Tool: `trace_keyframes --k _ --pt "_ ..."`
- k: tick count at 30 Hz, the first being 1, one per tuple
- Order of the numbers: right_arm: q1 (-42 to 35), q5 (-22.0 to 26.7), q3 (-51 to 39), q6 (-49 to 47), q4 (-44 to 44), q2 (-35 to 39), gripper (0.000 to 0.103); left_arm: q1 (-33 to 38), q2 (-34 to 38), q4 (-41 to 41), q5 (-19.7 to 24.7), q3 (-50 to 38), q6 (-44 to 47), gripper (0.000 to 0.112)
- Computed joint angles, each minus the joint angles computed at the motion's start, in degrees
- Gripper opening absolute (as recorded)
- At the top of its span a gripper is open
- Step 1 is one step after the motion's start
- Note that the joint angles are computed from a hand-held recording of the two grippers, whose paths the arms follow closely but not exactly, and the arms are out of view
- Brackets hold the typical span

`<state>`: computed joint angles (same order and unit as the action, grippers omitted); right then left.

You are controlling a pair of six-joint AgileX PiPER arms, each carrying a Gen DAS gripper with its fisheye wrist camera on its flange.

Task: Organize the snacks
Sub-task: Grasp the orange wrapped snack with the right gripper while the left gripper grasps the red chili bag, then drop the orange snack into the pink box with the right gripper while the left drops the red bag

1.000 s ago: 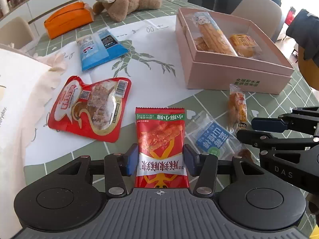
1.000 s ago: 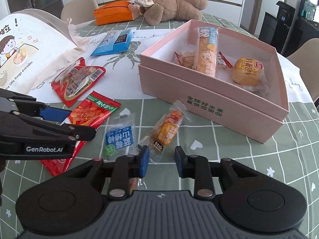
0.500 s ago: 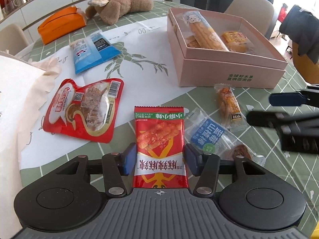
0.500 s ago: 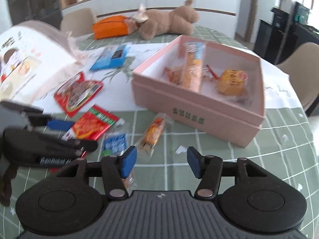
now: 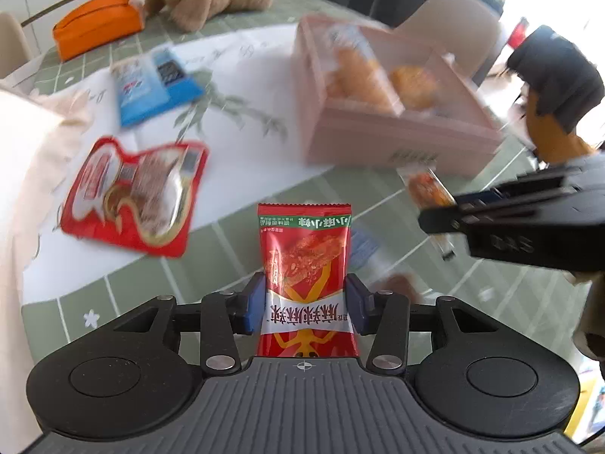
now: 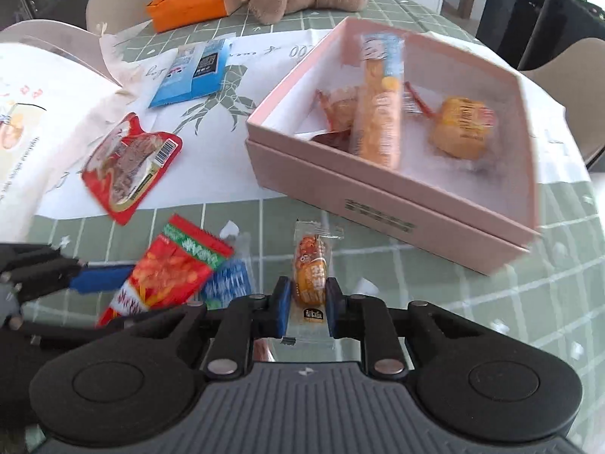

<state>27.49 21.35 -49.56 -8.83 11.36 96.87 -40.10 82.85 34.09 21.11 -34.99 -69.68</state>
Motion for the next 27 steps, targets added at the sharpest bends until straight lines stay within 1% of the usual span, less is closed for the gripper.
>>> trace_keyframes --k 2,4,7,9,10,11,12,13,14,15,16,18,20,21,23,24,25,27 --pt "-3.37 4.64 0.48 -7.26 4.62 -5.17 0.019 0.04 -1.89 -3.90 1.40 -2.82 4.01 0.050" --pt "-6.65 8.65 -0.36 -12.92 7.22 -8.94 0.019 0.92 -2.38 -5.88 2.70 -7.49 6.59 0.050" --pt "-12.28 13.18 -5.11 -20.94 11.12 -10.96 0.019 1.71 0.69 -3.76 4.80 -16.62 6.42 0.050" --pt "-16.73 14.81 -9.20 -29.05 16.52 -9.65 0.019 2.20 4.75 -0.66 5.56 -22.80 4.14 0.051" --pt "-18.17 14.60 -10.93 -32.02 18.31 -8.57 0.019 2.84 7.02 0.81 4.79 -25.24 2.62 0.054" --pt "-19.79 14.46 -12.98 -35.69 20.96 -6.83 0.019 3.84 9.60 1.08 3.85 -27.69 1.45 0.055" --pt "-21.58 15.04 -15.04 -40.16 24.72 -4.69 0.020 5.09 12.24 -0.94 3.40 -30.17 1.91 0.055" --pt "-23.03 16.26 -17.39 -42.59 27.20 -2.28 0.021 6.06 14.99 -4.33 3.77 -32.88 3.87 0.053" --pt "-24.42 18.81 -20.76 -43.45 28.37 0.90 0.026 6.41 17.03 -5.43 4.50 -34.80 4.41 0.053" --pt "-25.34 21.26 -23.46 -44.29 28.94 3.44 0.028 6.42 18.52 -5.07 5.21 -36.02 4.07 0.053" --pt "-25.96 22.77 -25.26 -45.62 29.63 5.39 0.028 6.58 19.83 -4.69 5.66 -37.04 3.96 0.053" --pt "-26.39 23.59 -27.17 -48.59 30.80 7.97 0.029 7.96 20.12 -4.87 5.20 -36.65 3.22 0.053" --pt "-26.11 24.24 -28.71 -50.19 31.47 10.01 0.030 10.29 18.38 -1.36 5.04 -34.47 -2.27 0.054" --pt "-25.69 24.63 -29.45 -50.71 31.57 10.81 0.032 11.91 17.49 1.26 6.21 -33.55 -5.02 0.054" --pt "-24.03 24.21 -30.48 -51.80 31.56 12.08 0.035 16.00 16.91 4.11 9.27 -32.60 -7.50 0.053" --pt "-22.83 23.48 -30.81 -51.90 31.40 12.54 0.039 18.88 17.36 3.37 10.16 -32.62 -7.35 0.052" --pt "-21.77 23.20 -31.53 -51.91 31.21 13.15 0.041 22.15 18.23 0.98 10.13 -32.95 -5.60 0.052" --pt "-19.21 22.75 -33.10 -50.78 30.37 14.40 0.046 28.20 21.00 -4.37 6.77 -33.65 -0.84 0.052"
